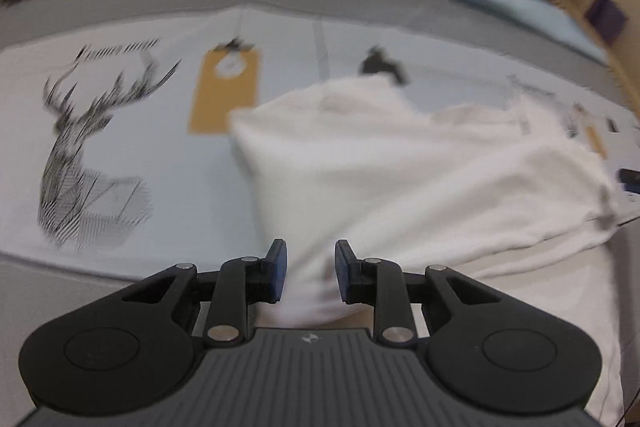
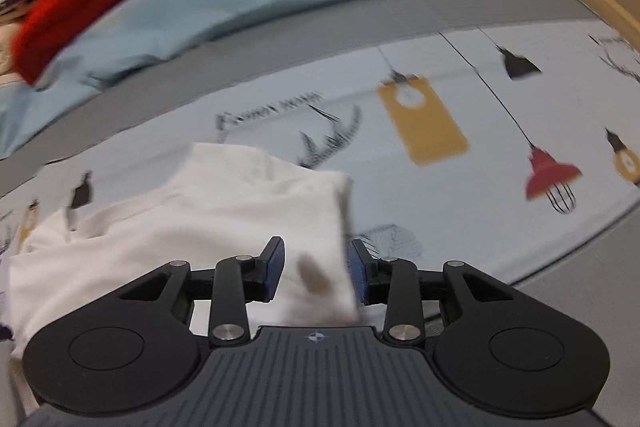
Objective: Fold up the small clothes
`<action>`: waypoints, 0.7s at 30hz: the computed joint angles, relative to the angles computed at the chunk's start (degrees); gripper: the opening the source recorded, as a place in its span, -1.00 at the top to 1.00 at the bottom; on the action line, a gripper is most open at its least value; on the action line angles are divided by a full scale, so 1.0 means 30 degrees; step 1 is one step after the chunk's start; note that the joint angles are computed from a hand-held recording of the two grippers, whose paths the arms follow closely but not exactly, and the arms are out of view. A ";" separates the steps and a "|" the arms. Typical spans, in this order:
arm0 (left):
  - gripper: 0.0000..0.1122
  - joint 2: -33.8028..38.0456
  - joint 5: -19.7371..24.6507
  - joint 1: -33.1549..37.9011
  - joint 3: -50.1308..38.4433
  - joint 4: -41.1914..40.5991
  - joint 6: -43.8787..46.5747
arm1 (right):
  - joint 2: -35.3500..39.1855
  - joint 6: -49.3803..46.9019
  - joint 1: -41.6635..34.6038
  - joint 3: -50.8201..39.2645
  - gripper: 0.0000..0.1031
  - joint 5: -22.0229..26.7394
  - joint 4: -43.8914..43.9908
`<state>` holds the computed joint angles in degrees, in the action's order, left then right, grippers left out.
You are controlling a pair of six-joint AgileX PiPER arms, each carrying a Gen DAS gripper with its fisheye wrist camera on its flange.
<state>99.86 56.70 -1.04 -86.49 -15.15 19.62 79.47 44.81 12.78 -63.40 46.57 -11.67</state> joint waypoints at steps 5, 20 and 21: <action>0.43 -0.0062 0.0228 -0.0497 0.0635 -0.1831 0.1800 | 0.0086 -0.2278 0.0316 0.0056 0.26 -0.0238 0.1922; 1.00 -0.0100 0.1399 -0.1719 0.0968 0.2714 0.3208 | 0.0486 -0.2572 0.0986 -0.0258 0.26 0.0321 0.2170; 1.00 -0.0152 0.1371 -0.1515 0.1087 0.2577 0.3412 | 0.0532 -0.2425 0.1028 -0.0296 0.26 0.0387 0.2088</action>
